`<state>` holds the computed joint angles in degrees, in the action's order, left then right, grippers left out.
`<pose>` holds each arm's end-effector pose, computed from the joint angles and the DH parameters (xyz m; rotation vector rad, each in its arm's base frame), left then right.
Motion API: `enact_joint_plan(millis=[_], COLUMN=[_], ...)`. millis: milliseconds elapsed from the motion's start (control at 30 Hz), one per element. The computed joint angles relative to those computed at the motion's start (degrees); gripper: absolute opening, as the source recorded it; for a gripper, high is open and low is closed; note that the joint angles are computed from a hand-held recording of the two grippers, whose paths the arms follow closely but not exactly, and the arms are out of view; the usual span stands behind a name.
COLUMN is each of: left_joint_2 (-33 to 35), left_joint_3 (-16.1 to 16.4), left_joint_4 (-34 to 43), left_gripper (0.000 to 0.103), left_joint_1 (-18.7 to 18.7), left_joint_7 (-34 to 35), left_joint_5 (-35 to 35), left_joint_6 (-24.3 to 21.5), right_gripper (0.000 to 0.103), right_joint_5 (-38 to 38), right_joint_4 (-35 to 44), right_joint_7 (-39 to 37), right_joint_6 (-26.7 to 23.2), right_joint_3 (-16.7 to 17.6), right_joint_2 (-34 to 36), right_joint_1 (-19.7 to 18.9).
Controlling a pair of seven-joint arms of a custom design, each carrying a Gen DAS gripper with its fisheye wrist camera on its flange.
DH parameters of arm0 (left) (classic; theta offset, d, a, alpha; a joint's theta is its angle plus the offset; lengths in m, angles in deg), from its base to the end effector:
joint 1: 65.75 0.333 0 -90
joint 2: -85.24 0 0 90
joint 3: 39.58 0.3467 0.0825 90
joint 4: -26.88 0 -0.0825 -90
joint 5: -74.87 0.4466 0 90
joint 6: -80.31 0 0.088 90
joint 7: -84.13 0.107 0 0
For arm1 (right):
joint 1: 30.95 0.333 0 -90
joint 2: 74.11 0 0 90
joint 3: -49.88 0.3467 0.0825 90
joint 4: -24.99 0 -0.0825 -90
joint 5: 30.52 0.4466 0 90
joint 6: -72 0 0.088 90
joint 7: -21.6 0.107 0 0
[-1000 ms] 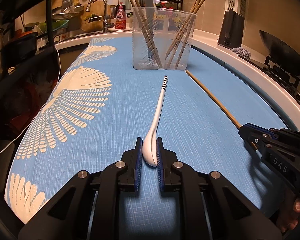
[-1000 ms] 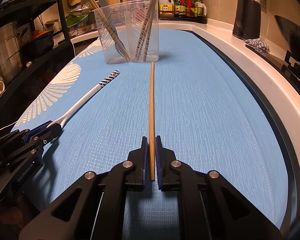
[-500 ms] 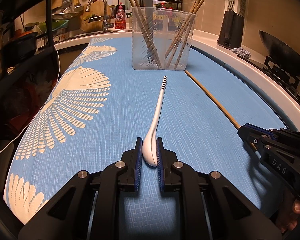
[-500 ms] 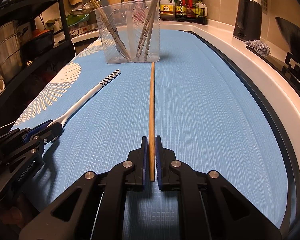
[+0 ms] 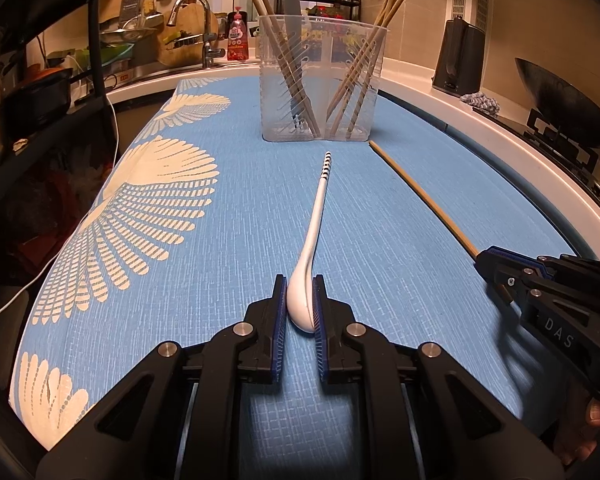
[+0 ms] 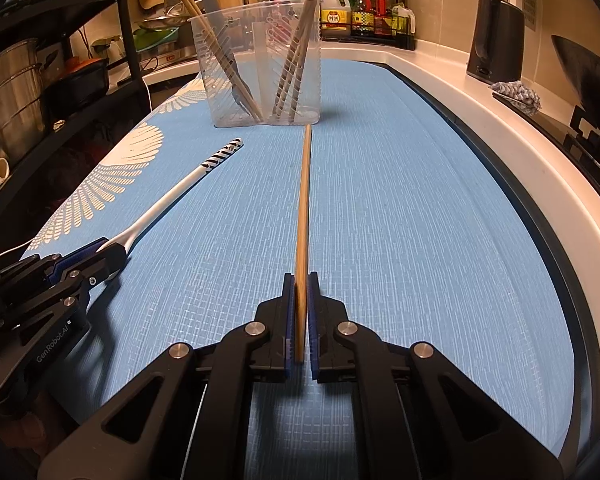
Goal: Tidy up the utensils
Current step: 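Grasp the white spoon with the left gripper while the right gripper grasps the last chopstick, then lift the spoon and chopstick and carry both over the clear container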
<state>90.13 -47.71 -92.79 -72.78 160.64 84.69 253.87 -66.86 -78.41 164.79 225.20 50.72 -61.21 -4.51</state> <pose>0.6382 -0.1840 0.4820 -1.5865 1.9104 -0.9183 0.6380 0.3484 0.4907 -1.7787 1.7364 -0.6544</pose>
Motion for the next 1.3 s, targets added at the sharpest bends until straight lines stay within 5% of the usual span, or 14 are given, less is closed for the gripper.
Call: enact_joint_plan(millis=[267,433,667,967,1167,1300], left_joint_2=[-2.3,-4.11,-5.69,-5.78,-4.81,-3.91], left_joint_3=[0.45,1.09,0.24,-0.78,0.29,-0.27], left_joint_4=[-1.58,-2.51,-1.46,2.96,5.79,7.57], left_gripper=[0.011,0.011,0.011,0.012,0.012,0.012], left_joint_1=[0.23,0.67,4.21,7.13,6.03,4.86], left_joint_7=[-1.69,-8.15,-25.27,-38.63,-30.58,-14.06], left_joint_5=[2.13,9.41,28.82,43.72,34.71,17.16], left_joint_6=[2.21,4.68,7.31,8.48,8.21,6.02], right_gripper=[0.006,0.006,0.006,0.006,0.006,0.006], right_joint_5=[-3.72,-10.13,-17.25,-19.39,-17.02,-13.85], right_joint_4=[-1.15,-1.73,-0.78,2.57,6.9,10.19], right_joint_7=[3.61,8.15,12.42,11.97,8.07,3.38], right_joint_6=[0.94,0.87,0.73,2.09,3.58,3.64], right_joint_3=[-0.33,0.06,1.65,2.44,1.9,1.35], right_joint_2=[-2.43,-5.23,-7.62,-7.24,-4.95,-3.14], right_joint_1=[0.44,0.17,-1.7,-2.9,-2.87,-2.32])
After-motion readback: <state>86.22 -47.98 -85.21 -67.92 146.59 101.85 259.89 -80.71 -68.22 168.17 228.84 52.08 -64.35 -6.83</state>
